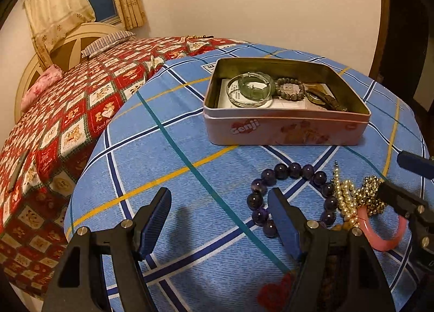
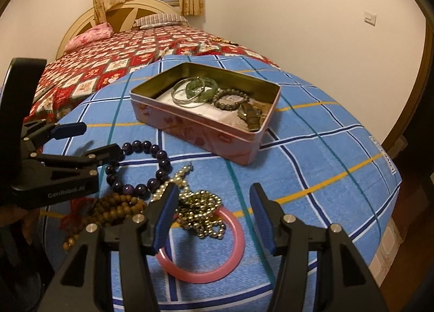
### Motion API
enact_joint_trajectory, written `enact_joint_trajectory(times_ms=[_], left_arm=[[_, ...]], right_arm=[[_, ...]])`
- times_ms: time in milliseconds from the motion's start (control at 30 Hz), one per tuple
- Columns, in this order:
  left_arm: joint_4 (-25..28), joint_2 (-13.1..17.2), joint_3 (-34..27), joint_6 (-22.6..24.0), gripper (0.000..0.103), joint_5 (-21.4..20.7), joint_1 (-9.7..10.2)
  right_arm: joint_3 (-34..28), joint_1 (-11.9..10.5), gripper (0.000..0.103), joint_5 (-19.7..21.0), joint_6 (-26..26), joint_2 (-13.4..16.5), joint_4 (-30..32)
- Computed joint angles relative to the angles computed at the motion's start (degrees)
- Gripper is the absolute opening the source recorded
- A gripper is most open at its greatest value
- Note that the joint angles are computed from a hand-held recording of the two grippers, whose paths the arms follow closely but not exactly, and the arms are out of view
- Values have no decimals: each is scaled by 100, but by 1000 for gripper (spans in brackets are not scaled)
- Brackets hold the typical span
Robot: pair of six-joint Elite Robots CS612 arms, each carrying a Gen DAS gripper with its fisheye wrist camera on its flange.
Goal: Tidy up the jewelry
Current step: 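Withdraw both open tools from the tin back toward the remaining jewelry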
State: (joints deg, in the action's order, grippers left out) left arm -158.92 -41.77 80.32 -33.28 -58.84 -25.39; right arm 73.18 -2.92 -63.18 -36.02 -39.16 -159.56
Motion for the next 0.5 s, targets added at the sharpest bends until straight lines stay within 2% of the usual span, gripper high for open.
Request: enact_joint_trajectory(times_ms=[500], left_arm=[[46,44,-40,-81,74,-237,60]], right_arm=[[86,16,57,-30,-210,-24,106]])
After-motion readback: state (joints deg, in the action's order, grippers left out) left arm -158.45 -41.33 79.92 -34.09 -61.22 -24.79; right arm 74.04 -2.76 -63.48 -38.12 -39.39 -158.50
